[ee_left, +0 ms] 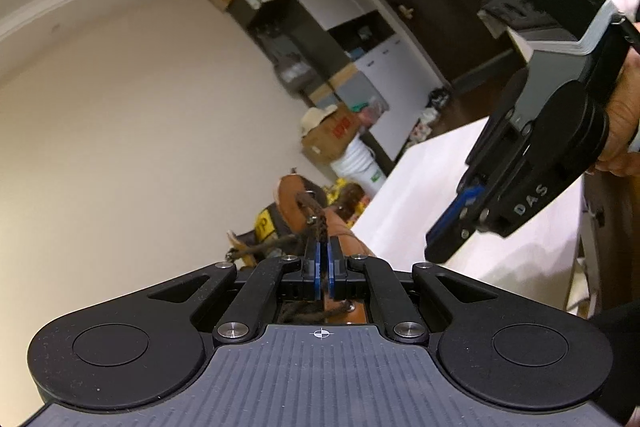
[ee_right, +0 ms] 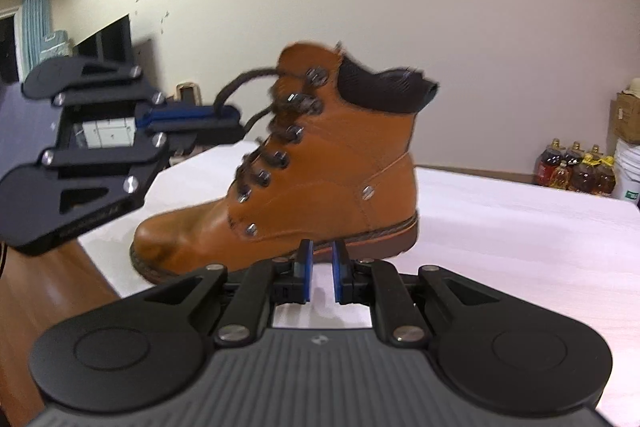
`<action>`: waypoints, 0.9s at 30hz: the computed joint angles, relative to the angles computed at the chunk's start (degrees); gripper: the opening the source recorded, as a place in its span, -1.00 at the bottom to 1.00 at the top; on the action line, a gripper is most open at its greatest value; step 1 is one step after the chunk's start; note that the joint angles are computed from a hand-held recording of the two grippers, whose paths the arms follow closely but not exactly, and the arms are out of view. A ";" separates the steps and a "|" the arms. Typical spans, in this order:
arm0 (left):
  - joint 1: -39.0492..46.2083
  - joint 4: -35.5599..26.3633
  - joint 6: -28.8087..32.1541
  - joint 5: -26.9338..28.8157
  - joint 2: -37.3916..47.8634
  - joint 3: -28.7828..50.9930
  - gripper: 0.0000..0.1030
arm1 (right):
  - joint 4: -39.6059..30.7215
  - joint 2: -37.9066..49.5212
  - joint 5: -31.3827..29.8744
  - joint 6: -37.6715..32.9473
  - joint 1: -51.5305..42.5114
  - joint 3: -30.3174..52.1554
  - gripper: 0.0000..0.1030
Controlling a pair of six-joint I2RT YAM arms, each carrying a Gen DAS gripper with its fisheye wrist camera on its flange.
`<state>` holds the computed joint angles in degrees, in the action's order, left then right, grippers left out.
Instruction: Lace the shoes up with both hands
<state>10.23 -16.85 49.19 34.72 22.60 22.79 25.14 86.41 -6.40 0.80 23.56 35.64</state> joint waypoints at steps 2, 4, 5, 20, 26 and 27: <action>-2.16 -0.58 1.05 -2.53 2.34 1.12 -0.93 | 0.45 -0.37 -0.04 0.14 -0.59 0.31 -0.78; -3.76 -1.77 2.26 -4.16 3.16 1.73 -0.93 | 0.40 -0.60 -0.37 0.26 -1.11 0.82 -0.78; -4.24 -2.53 2.87 -4.74 3.59 2.08 -0.93 | 0.54 -0.78 -0.44 0.10 -1.30 1.02 -0.78; -5.61 0.53 -0.71 -8.20 8.89 4.87 -0.93 | 1.90 -1.11 -1.05 -1.62 -1.98 3.19 -0.78; -8.27 -0.11 0.86 -11.91 11.47 6.97 -0.93 | 2.67 -0.62 0.28 -11.79 -0.65 5.25 -0.79; -8.33 -0.17 0.93 -11.95 11.54 7.08 -0.93 | 2.60 -0.34 1.64 -15.13 0.14 5.69 -0.79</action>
<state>1.90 -17.02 50.12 22.76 34.14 29.87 27.73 86.07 -4.76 -14.34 23.70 41.33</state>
